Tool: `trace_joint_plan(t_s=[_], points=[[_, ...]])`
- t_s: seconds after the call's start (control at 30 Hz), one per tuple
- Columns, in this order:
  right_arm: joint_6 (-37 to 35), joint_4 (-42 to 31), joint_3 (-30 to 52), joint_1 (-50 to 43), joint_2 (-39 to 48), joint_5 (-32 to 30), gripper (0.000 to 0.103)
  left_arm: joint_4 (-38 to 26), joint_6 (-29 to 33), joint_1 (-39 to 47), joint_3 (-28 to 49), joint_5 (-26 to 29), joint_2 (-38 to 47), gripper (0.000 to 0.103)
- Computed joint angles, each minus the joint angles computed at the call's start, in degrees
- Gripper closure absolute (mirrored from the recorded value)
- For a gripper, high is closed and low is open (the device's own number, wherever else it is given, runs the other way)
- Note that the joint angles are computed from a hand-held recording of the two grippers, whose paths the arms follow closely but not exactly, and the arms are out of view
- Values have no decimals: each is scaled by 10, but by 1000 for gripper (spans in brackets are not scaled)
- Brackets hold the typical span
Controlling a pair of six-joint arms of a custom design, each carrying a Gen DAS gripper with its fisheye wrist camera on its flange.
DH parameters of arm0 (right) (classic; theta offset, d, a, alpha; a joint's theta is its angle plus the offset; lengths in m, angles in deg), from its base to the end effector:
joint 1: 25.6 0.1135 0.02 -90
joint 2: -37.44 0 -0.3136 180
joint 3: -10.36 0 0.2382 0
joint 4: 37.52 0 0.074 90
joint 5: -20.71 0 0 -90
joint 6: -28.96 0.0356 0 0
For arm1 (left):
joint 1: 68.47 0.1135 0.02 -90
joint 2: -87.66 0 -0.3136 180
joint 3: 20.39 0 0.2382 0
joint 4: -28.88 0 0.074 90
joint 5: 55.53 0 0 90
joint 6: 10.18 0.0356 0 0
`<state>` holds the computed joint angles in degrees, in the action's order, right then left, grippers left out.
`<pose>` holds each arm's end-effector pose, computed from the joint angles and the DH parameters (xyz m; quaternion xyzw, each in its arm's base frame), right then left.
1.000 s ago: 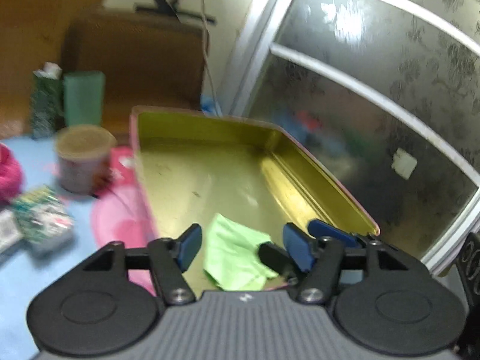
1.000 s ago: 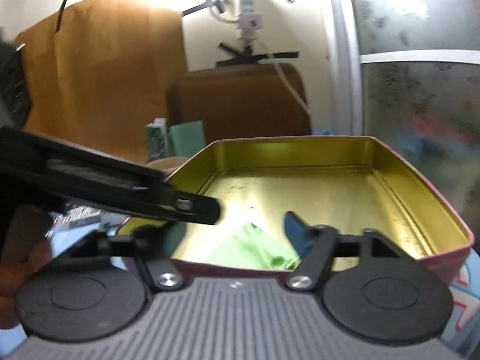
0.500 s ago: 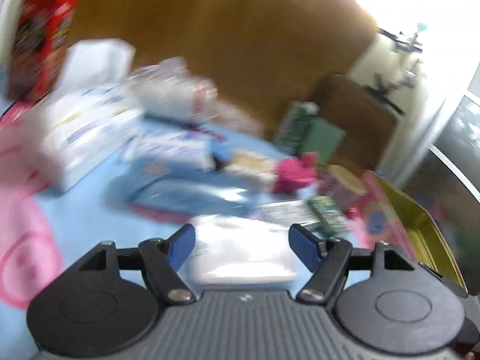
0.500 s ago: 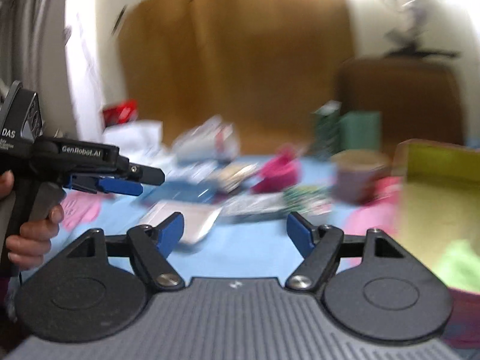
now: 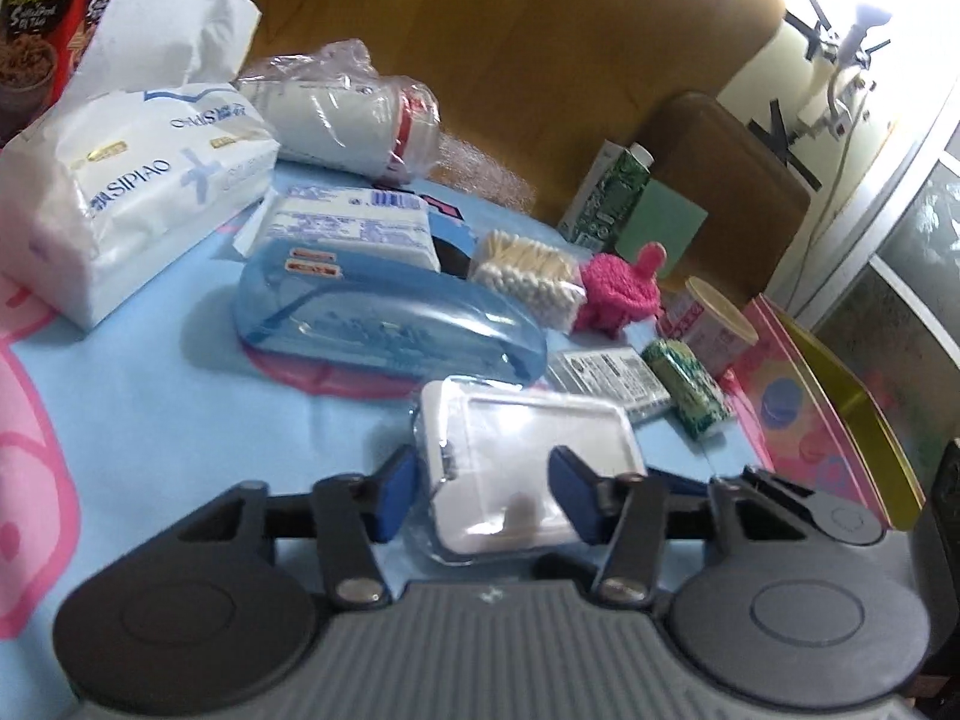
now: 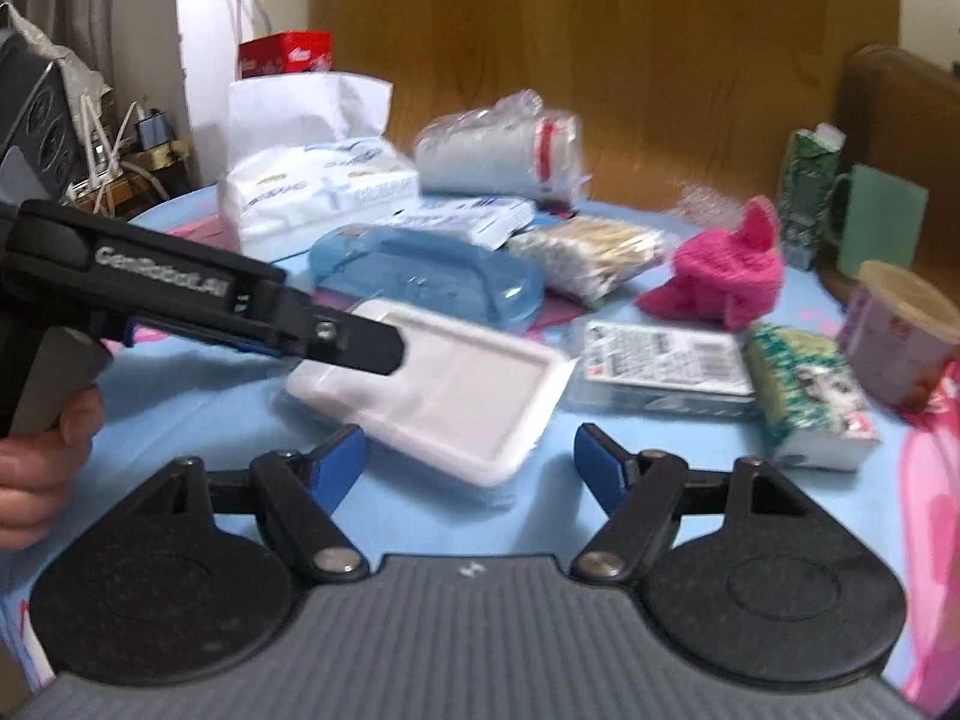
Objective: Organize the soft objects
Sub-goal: 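Grasp the white plastic soap box with the left tool, then carry the soap box into the pink tin and release it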
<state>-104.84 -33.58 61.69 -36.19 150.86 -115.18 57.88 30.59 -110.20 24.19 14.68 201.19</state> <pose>0.3077 -0.0315 0.1069 -0.3556 0.8180 0.2180 0.3961 0.2417 -0.1995 0.1097 -0.1309 0.8860 -0.1879 0.4032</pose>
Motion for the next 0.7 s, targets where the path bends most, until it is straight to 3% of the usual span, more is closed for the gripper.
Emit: trace_joint_plan(t_s=[0.07,0.23,0.7], points=[[-5,40,-29,-6,-8,2,32,-11,-2,-13,4,-12,-1,59],[-33,48,-60,-45,-21,-16,36,-42,-5,-53,23,-33,-2,59],[-247,-59,-107,-259,-32,-106,34,-193,14,-182,167,-60,40,55]])
